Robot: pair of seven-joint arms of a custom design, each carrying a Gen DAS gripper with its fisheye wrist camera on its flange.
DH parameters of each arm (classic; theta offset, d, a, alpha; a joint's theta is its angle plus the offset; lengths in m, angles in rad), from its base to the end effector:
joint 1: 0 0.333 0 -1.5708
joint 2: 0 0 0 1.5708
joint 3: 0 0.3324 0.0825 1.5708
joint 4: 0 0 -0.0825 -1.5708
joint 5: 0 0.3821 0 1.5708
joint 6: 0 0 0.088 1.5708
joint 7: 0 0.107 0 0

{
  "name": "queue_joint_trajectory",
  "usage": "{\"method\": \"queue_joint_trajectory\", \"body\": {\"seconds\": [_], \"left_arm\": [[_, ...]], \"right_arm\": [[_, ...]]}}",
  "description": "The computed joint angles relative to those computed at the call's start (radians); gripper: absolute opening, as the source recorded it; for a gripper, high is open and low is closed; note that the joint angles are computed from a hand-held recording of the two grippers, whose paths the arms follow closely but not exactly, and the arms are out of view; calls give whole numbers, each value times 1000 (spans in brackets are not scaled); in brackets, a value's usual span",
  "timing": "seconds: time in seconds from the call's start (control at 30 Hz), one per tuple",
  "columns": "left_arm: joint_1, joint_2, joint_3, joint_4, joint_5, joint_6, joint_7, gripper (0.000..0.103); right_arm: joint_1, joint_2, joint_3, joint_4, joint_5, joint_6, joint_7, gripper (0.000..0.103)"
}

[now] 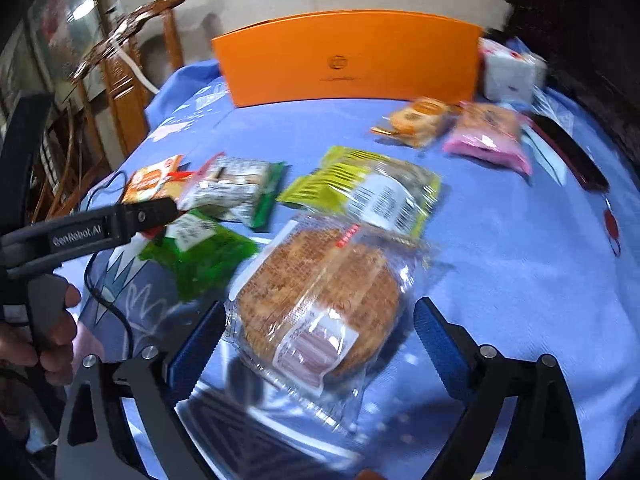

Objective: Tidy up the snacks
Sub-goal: 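Grasp the large round bread bag with right tool while left tool grasps the red biscuit pack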

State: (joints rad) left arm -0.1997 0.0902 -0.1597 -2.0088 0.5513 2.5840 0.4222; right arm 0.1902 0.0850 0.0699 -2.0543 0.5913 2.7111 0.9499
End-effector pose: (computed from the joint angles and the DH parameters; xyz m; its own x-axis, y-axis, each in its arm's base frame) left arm 0.5685 -0.2210 0.4802 0.3359 -0.9295 0.1524 -0.7517 -0.3620 -0.5513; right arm 0.5904 0.1357 0.4736 0.4392 -0.8860 -0.1486 -0.7470 -0.2683 -0.6083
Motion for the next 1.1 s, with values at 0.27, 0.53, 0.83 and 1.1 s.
{"method": "queue_joint_trajectory", "body": {"seconds": [0.27, 0.53, 0.83, 1.1], "left_arm": [[-25, 34, 12, 44, 106, -50, -106, 79], [-62, 65, 7, 98, 181, -159, -145, 74], [-47, 18, 2, 31, 210, -109, -124, 55], [-45, 53, -4, 66, 173, -98, -36, 79]], "right_arm": [[-1, 29, 0, 41, 8, -17, 73, 99], [20, 50, 9, 19, -199, 94, 194, 100], [3, 28, 14, -12, -209, 97, 101, 100], [6, 30, 11, -10, -212, 93, 95, 100]]}}
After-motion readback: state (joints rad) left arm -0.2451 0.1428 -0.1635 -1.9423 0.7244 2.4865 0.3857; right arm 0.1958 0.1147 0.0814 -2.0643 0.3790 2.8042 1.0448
